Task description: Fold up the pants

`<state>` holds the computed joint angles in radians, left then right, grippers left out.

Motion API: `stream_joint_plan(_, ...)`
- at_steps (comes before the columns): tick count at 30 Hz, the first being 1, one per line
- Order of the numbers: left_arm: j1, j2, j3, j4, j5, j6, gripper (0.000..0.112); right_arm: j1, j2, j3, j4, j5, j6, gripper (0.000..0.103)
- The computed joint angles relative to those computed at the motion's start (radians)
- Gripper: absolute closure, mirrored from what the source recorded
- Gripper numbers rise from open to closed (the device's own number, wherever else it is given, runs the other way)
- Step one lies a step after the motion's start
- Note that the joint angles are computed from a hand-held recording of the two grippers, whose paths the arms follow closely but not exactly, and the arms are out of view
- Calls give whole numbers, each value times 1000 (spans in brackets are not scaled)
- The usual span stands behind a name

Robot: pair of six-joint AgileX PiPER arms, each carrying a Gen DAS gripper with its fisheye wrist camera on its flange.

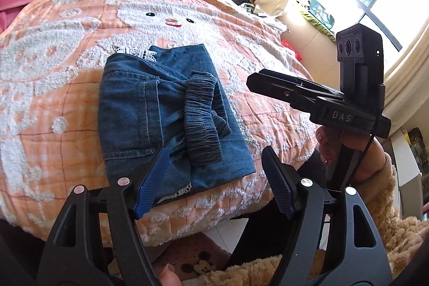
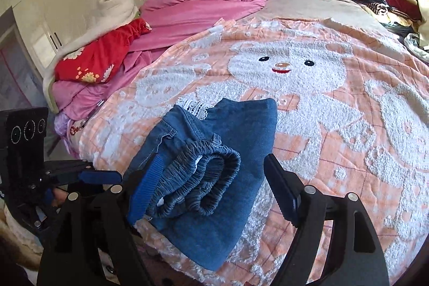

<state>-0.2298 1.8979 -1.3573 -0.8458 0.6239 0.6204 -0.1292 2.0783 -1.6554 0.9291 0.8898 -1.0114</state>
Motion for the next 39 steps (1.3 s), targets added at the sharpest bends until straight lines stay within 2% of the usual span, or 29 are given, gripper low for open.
stream_joint_plan(4, 9, -25, 20, 13, -15, -9, 46, -6, -39, 43, 35, -18, -30, 26)
stream_joint_plan(7, 24, -46, 41, 14, -35, -9, 44, -11, -71, 83, 63, -32, -58, 18)
stream_joint_plan(12, 75, -64, 60, 9, -46, -12, 42, -2, -130, 157, 96, -60, -104, 18)
stream_joint_plan(17, 157, -58, 42, 53, -36, -56, 42, 22, -219, 286, 138, -113, -218, 18)
stream_joint_plan(23, 228, 15, -48, 46, 24, -54, 43, 124, -298, 421, 106, -172, -357, 18)
stream_joint_plan(25, 222, 63, -106, 38, 59, -51, 47, 163, -292, 435, 105, -163, -389, 18)
stream_joint_plan(26, 215, 90, -140, 50, 75, -64, 54, 183, -289, 444, 112, -169, -408, 19)
stream_joint_plan(29, 182, 168, -241, 119, 104, -127, 66, 249, -269, 449, 85, -202, -421, 24)
stream_joint_plan(31, 162, 221, -316, 179, 136, -187, 67, 282, -244, 435, 59, -229, -417, 25)
stream_joint_plan(32, 152, 245, -347, 194, 143, -198, 67, 296, -230, 424, 35, -244, -399, 27)
stream_joint_plan(33, 143, 269, -379, 224, 153, -222, 67, 306, -218, 416, 23, -257, -397, 36)
stream_joint_plan(35, 126, 324, -453, 287, 178, -282, 68, 329, -194, 394, -17, -283, -373, 37)
stream_joint_plan(38, 119, 384, -532, 312, 221, -315, 72, 378, -166, 370, -141, -355, -309, 40)
stream_joint_plan(39, 117, 395, -550, 320, 228, -322, 72, 396, -153, 367, -183, -390, -286, 45)
